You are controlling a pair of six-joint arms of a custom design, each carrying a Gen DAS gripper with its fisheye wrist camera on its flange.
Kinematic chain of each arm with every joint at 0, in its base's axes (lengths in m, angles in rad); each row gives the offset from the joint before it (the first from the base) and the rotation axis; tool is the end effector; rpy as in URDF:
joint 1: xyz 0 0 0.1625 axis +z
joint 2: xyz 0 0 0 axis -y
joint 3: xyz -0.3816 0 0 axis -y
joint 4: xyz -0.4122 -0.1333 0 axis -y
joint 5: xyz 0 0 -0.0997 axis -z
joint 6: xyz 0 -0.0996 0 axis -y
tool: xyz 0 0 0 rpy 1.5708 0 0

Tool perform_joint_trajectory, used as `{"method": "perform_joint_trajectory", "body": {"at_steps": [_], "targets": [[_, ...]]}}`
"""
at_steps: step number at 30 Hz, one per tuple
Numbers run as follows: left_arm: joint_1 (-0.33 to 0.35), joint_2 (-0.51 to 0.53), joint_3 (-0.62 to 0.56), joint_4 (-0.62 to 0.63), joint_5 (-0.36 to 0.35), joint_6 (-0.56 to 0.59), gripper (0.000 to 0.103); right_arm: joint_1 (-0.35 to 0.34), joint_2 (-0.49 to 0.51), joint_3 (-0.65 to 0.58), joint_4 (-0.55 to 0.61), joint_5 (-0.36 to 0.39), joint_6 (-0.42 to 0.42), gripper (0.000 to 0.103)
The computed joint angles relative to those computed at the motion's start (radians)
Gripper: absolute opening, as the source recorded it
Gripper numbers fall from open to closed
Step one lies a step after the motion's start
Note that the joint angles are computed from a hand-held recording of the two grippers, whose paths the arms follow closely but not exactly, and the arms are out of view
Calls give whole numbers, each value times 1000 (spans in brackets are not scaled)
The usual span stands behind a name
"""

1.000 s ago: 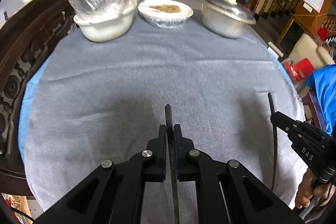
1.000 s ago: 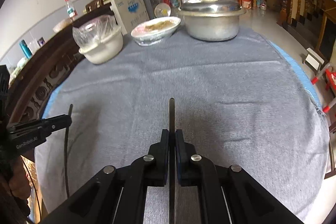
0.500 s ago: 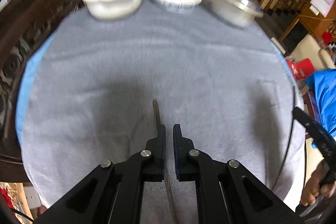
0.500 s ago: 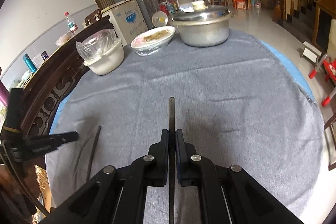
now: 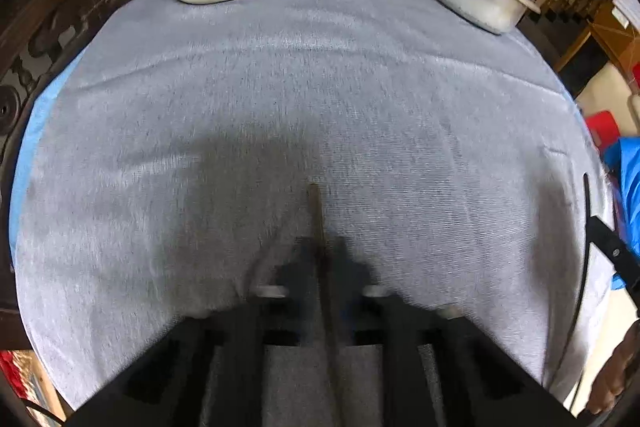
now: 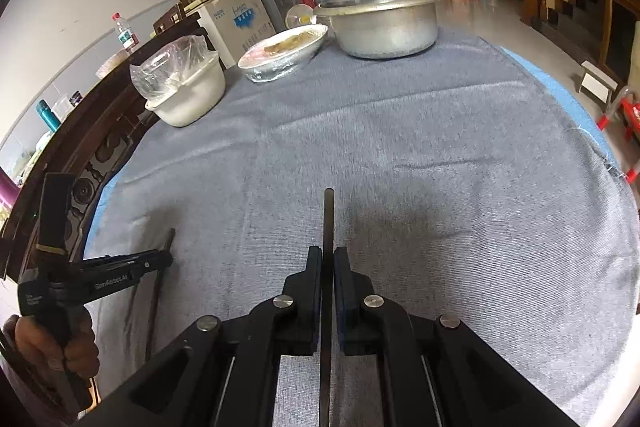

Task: Organize utensils
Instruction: 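Carry the chopsticks upright with both tools toward the black holder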

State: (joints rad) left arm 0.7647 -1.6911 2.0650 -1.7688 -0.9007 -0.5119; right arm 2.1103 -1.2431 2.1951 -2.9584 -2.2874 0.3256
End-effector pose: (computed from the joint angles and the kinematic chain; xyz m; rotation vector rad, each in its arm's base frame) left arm -0.1697 -0.4333 0.2965 0.4397 2.4471 -0.3566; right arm 0.3069 -0.3804 0.1620 0.0614 -2.5287 0.9022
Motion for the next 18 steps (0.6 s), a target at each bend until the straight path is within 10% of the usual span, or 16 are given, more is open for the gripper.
{"method": "perform_joint_trajectory", "body": {"at_steps": [9,18], "targets": [[-34,-73,27,-54,-6,6,5,24,-20,10,-14,-34,1,6],[-249,-256,40,40,90,-75,5,118,-36,21,-112,-104,-11,6]]}}
